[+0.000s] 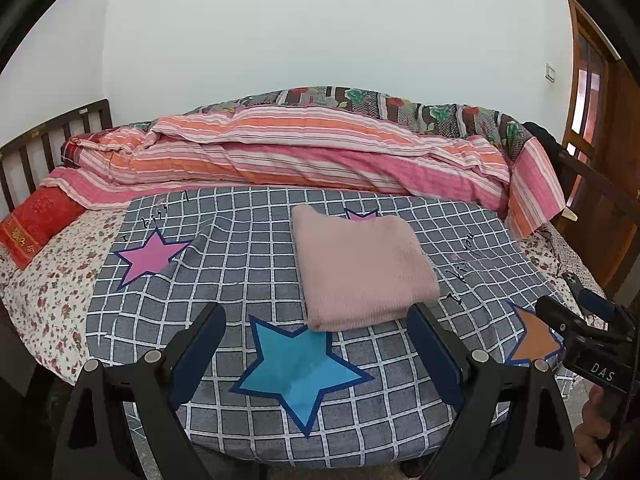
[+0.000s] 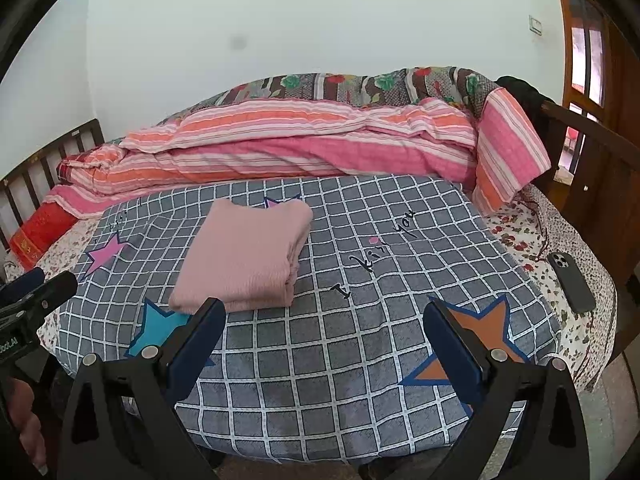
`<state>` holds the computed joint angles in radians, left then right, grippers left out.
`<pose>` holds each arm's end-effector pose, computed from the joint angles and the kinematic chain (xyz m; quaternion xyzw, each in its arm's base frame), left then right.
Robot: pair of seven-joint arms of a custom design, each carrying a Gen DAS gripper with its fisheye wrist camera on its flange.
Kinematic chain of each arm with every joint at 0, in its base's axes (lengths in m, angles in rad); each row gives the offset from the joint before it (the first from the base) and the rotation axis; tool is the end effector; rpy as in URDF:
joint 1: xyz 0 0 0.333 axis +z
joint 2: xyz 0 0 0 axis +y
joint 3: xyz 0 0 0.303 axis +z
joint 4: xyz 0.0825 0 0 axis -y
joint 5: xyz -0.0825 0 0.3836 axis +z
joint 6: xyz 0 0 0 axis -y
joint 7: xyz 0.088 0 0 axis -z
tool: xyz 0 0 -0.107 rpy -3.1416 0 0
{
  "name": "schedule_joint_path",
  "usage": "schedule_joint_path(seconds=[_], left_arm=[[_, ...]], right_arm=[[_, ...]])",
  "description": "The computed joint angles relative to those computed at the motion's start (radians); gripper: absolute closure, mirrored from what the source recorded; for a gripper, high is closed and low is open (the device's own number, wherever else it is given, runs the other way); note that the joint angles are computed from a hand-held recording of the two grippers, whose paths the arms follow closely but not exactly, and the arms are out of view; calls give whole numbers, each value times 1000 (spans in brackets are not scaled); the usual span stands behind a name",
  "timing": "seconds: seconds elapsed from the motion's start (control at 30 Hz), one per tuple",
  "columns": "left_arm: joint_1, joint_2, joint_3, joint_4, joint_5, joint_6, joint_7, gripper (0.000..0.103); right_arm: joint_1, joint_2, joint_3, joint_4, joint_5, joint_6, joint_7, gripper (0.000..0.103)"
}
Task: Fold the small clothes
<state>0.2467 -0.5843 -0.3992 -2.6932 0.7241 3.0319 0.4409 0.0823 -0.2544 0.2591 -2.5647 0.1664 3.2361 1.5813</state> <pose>0.3987 -0.1175 0.4656 -0.7008 0.5466 -0.3125 0.3354 0.4574 0.1493 0.4513 -0.6885 0.5737 -0.2548 0.3632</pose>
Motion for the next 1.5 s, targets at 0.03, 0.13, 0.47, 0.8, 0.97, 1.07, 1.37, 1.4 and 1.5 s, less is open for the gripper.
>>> schedule_joint_path(seconds=[0.03,0.13,0.47,0.8,0.97,1.07,1.37,1.4,1.5], left_arm=[[-5,0,5,0,-1,-3,5,11],[-5,-9,7,-1,2,-11,6,11],[-21,-35,27,-16,-12,-15,18,11],[-35,-45,46,-26,-44,-18,45,11],[-31,-53,42,-31,-51,-13,53,11],[-30,-54,41,-32,-56,-13,57,11],[-26,-58,38,-35,-66,-11,68,11],[-26,-59,37,-35,-68,-11,68,11],[-29,-61,42,-37,-72,-13,74,11]], right_arm=[[-3,-2,4,-1,-1,3,2,5],[22,-5,-17,0,7,4,-5,5],[-5,-21,20,1,6,11,0,5],[-15,-27,33,-1,-1,7,11,5],[-19,-32,37,-4,0,8,13,5],[-17,-34,36,-4,1,7,14,5],[-42,-45,61,-9,-3,8,26,5],[-38,-44,57,-7,-4,7,25,5],[-44,-44,63,-8,-6,8,28,5]])
